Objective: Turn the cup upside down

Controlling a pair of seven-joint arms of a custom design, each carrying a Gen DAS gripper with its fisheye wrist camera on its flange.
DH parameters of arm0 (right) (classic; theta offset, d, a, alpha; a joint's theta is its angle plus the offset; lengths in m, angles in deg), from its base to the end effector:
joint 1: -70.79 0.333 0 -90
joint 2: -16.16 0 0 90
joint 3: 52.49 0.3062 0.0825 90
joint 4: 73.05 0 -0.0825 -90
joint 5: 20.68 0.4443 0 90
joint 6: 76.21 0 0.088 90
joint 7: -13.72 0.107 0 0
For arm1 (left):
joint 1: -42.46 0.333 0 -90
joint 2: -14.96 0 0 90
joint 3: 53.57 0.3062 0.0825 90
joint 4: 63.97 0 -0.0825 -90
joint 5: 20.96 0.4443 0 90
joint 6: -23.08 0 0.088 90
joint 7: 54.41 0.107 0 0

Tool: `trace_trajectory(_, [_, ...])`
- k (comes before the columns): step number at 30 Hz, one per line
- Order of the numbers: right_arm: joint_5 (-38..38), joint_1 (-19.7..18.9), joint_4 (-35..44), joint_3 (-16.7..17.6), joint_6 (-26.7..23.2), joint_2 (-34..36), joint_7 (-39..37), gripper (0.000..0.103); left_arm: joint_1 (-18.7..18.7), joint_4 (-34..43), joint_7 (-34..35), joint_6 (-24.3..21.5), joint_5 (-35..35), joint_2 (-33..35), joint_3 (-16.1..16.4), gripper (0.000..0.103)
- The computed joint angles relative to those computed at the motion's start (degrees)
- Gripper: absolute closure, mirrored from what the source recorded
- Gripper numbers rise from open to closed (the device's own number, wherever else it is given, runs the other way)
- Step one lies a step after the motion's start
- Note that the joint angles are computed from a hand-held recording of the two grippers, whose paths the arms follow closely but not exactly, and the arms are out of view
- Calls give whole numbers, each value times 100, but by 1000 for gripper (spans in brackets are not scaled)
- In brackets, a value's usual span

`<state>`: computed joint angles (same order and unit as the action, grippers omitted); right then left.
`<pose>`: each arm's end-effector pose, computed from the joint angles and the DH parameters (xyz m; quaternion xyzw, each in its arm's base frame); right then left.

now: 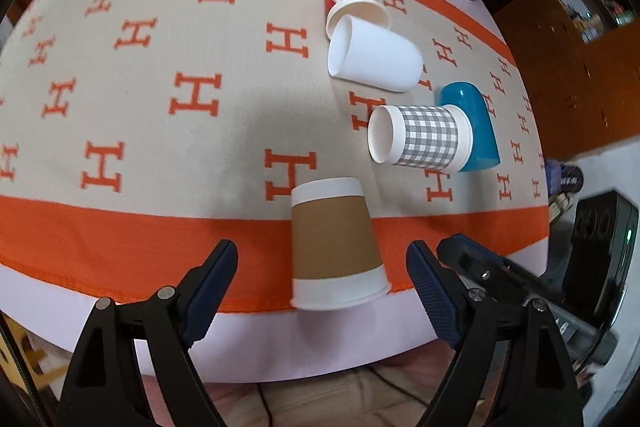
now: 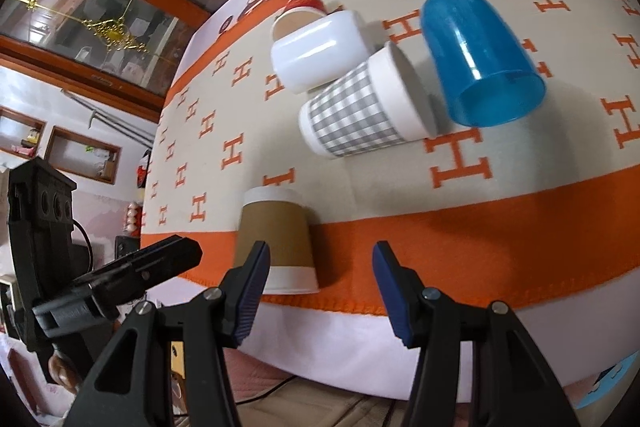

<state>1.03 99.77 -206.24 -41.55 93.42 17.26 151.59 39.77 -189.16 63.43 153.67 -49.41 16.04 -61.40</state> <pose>0.4718 0.3623 0.3467 -0.4883 0.8153 0.0845 0.2996 0.5808 -0.1194 0.3437 0.5593 -0.8052 0.1777 0.0855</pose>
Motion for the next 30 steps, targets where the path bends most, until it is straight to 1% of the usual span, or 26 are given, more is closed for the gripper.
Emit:
trace_trajectory(5, [1018, -36, 284, 128, -101, 229, -993, 48, 19, -372, 376, 449, 48, -300, 71, 16])
trace_trajectory(9, [1832, -157, 601, 281, -270, 514, -1760, 48, 75, -437, 537, 596, -55, -273, 154, 15])
trace_trajectory(13, [2222, -237, 852, 361, -397, 724, -2202, 48, 168, -437, 697, 707, -161, -137, 202, 14])
trace_trajectory(16, [2450, -310, 1039, 411, -497, 889, -2435, 48, 246, -457, 631, 847, -147, -19, 211, 14])
trace_trajectory(20, [2732, -436, 1288, 490, -644, 1128, -2759, 48, 375, -310, 542, 673, -111, 239, 215, 14])
trace_trajectory(24, [3503, -646, 1556, 686, -777, 1389, -3532, 48, 458, -263, 606, 625, -158, 355, 162, 14])
trace_trajectory(27, [3683, -670, 1736, 702, -904, 1554, -3805, 45, 490, -245, 685, 601, -195, 417, 124, 14])
trace_trajectory(30, [3645, -641, 1841, 677, -961, 1635, -3872, 44, 506, -238, 746, 604, -215, 455, 98, 14])
